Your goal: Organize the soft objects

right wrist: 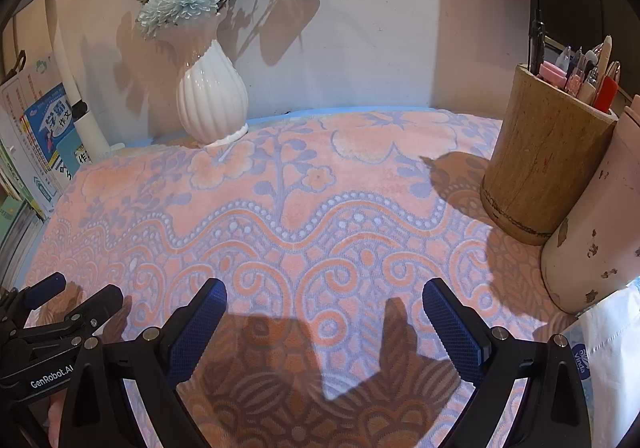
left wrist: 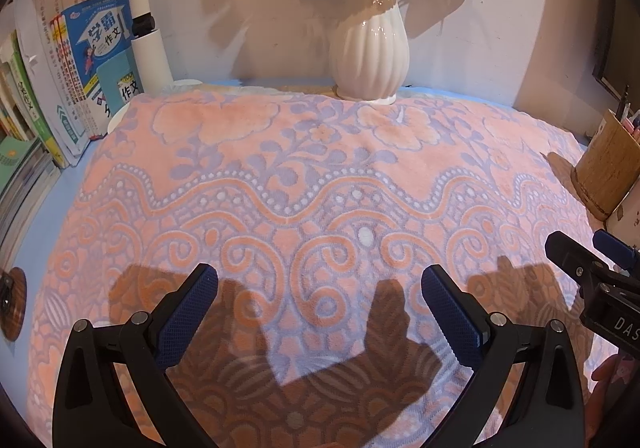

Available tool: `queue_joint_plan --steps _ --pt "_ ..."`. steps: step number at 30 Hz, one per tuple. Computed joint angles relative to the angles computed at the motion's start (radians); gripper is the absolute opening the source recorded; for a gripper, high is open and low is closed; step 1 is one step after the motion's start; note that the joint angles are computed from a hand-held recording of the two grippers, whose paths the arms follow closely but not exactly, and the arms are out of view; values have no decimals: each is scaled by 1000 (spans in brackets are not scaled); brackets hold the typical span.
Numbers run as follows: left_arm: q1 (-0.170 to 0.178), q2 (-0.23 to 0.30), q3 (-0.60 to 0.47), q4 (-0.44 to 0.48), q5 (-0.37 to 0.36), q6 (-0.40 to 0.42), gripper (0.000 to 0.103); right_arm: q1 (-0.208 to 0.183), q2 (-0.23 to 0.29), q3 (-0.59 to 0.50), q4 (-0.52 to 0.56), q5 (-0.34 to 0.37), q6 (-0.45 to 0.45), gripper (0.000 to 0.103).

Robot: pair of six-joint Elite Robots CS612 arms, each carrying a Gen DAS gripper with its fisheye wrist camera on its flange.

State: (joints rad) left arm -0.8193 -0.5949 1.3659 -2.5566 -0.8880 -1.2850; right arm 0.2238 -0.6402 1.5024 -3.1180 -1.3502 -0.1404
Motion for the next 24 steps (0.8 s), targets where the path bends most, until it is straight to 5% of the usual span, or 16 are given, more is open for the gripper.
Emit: queue_joint_plan --steps 24 --pt "1 -3 4 -8 -6 4 102 1 3 -2 2 -2 -8 99"
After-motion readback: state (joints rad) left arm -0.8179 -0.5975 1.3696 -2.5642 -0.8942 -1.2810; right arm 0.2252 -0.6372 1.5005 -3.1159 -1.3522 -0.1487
